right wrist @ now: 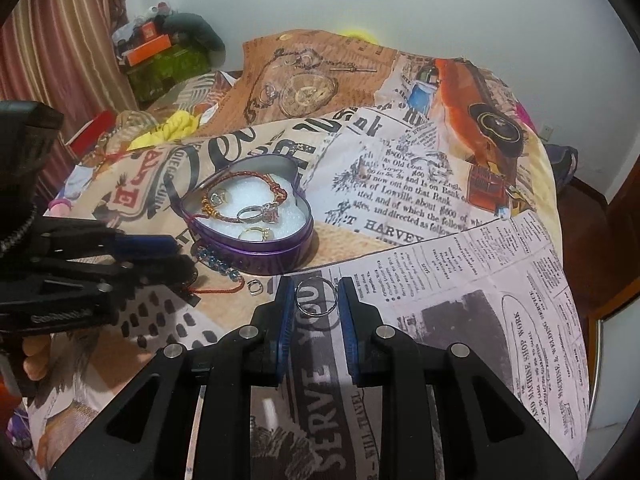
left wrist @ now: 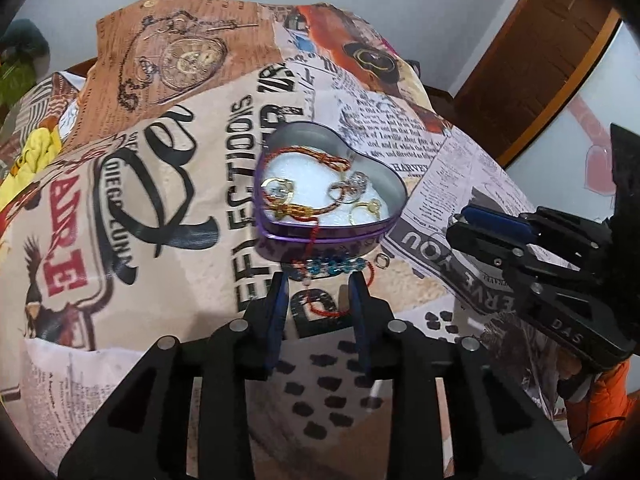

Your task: Organize jewelry

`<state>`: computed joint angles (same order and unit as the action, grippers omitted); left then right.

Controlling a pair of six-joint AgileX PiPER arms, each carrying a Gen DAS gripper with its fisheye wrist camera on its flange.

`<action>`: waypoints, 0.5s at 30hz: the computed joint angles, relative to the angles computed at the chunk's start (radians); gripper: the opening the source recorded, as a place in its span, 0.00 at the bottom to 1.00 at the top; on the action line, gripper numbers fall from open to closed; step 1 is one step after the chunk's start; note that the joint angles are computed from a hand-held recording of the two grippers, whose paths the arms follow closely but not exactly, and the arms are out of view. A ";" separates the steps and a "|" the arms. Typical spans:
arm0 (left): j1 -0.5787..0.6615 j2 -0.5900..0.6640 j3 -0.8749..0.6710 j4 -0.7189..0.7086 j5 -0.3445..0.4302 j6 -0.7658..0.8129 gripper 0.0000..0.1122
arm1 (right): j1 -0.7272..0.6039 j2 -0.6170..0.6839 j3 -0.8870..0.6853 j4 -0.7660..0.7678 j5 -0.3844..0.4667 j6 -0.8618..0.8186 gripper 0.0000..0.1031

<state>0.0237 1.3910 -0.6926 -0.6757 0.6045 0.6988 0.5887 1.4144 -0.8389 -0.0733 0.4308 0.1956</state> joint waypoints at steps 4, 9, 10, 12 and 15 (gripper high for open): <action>-0.042 0.031 -0.023 0.024 -0.017 -0.056 0.26 | -0.022 -0.004 0.013 0.039 -0.015 -0.040 0.19; -0.083 0.054 -0.048 0.092 -0.064 -0.176 0.26 | -0.043 -0.007 0.031 0.059 -0.029 -0.066 0.19; -0.092 0.061 -0.052 0.105 -0.073 -0.193 0.26 | -0.044 -0.009 0.034 0.063 -0.031 -0.070 0.19; -0.107 0.065 -0.054 0.134 -0.089 -0.228 0.25 | -0.050 -0.011 0.038 0.075 -0.036 -0.086 0.19; -0.129 0.076 -0.055 0.166 -0.121 -0.262 0.12 | -0.058 -0.014 0.045 0.094 -0.044 -0.108 0.19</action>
